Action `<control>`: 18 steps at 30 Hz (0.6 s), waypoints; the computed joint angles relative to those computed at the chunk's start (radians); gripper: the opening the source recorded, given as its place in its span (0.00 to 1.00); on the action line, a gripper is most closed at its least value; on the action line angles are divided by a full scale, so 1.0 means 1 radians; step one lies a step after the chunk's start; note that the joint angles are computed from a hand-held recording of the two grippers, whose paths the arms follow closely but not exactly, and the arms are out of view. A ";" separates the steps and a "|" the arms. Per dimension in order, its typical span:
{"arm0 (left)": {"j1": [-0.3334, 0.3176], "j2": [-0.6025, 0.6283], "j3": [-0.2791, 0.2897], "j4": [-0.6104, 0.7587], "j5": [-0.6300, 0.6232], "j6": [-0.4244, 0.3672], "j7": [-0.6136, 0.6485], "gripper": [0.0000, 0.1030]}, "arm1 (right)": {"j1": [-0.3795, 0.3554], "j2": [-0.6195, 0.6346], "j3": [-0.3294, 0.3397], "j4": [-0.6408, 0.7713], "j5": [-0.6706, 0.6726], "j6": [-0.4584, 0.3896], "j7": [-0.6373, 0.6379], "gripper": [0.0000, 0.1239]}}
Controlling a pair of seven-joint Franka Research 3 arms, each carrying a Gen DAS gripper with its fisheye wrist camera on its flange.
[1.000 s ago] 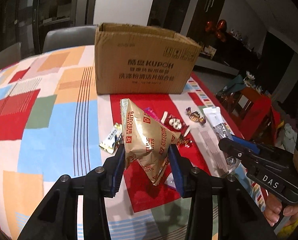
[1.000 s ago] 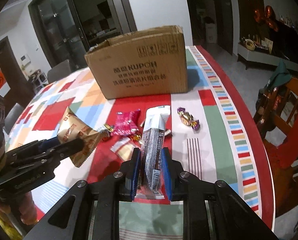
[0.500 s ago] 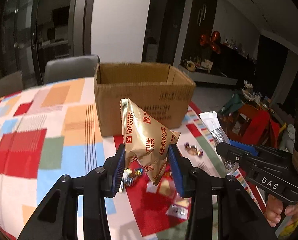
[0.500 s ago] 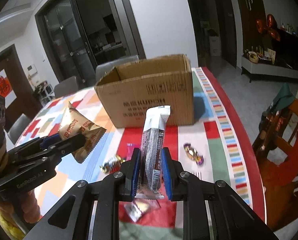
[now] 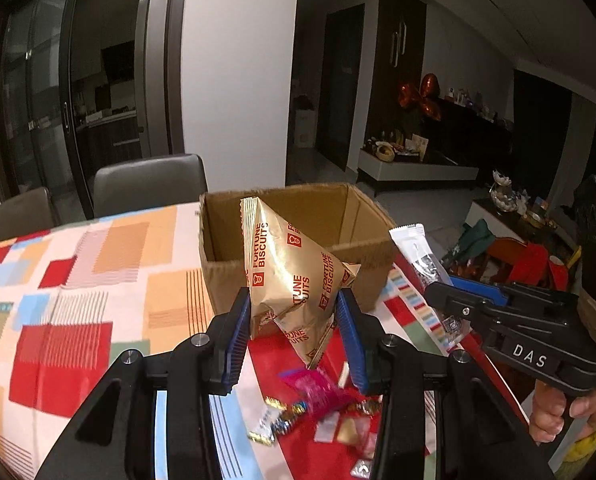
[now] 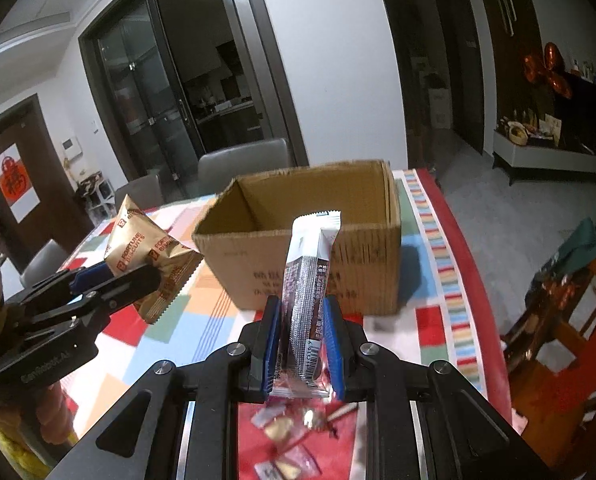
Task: Organize snacks
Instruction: 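Lower both held snacks into the cardboard box and open both grippers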
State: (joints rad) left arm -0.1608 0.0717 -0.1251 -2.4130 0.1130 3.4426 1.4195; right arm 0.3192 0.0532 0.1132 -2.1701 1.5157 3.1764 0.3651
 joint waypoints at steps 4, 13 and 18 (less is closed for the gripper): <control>-0.007 0.023 0.010 0.048 -0.009 -0.019 0.016 0.40 | -0.009 0.024 -0.001 0.049 0.008 -0.005 -0.029 0.18; 0.078 0.099 -0.031 0.181 0.161 -0.072 -0.105 0.40 | -0.040 0.094 0.008 0.156 -0.064 -0.009 0.001 0.18; 0.099 0.148 -0.044 0.256 0.203 -0.100 -0.137 0.40 | -0.072 0.140 0.023 0.202 -0.182 -0.017 0.099 0.18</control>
